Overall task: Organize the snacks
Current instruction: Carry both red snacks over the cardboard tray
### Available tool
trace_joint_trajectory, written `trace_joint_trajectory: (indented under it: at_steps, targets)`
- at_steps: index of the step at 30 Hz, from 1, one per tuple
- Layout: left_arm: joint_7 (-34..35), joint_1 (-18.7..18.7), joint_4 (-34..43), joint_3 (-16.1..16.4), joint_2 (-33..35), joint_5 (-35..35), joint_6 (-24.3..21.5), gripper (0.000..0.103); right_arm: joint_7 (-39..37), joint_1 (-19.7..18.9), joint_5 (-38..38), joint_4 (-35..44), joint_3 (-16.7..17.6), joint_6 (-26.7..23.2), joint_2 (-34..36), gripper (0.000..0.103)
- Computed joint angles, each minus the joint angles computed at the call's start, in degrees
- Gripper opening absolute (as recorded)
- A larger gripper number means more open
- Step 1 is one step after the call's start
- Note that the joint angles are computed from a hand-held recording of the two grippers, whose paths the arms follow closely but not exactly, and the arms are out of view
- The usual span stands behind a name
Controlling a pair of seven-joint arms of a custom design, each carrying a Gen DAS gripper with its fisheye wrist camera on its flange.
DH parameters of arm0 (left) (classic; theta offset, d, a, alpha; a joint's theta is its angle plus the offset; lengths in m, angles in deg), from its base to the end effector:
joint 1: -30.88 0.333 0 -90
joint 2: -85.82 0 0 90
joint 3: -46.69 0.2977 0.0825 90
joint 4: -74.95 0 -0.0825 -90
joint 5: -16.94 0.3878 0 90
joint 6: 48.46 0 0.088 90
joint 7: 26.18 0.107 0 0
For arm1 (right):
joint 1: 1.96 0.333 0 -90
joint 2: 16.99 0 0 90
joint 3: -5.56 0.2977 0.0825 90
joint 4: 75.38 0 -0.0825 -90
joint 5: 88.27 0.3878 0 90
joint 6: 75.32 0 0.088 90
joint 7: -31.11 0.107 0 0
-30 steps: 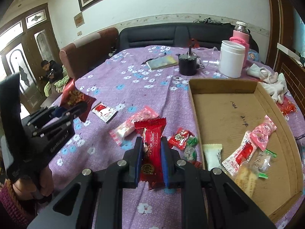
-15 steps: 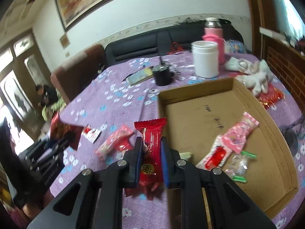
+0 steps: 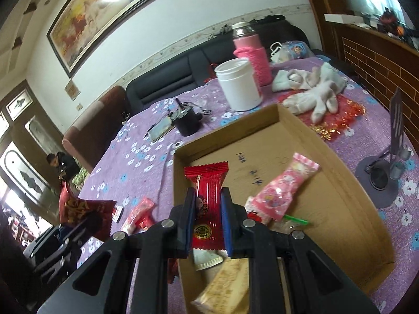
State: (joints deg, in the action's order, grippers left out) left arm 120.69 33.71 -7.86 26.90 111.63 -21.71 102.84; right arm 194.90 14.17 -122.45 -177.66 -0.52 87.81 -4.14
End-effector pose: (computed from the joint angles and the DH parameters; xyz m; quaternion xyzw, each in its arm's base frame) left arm 0.7150 -0.1493 0.5079 -0.3658 0.8062 -0.4299 0.1769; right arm 0.6505 0.1514 0.5004 -0.4196 0.7958 -0.2227 0.3755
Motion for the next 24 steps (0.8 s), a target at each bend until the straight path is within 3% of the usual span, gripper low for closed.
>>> trace_joint_trajectory:
  at_steps: [6, 14, 18, 24]
  targets:
    - [-0.45, -2.10, -2.34, -0.70, -2.09, -0.25, -3.69, 0.022, 1.54, -1.38, 0.52, -2.27, -0.21, -0.27, -1.35, 0.017]
    - [-3.66, -6.02, -2.27, 0.29, -1.23, 3.12, -6.97, 0.021, 1.58, -3.50, 3.20, -3.53, 0.62, -4.46, -1.97, 0.017]
    - [-5.50, -7.22, -1.70, 0.57, -0.26, 5.18, -7.30, 0.021, 0.19, -3.79, 4.55, -2.66, 1.27, -8.51, -1.57, 0.017]
    - [-7.40, -8.01, -0.99, 0.50, 0.95, 7.47, -7.72, 0.021, -1.47, -4.12, 6.87, -1.88, 1.60, -10.75, -0.73, 0.017]
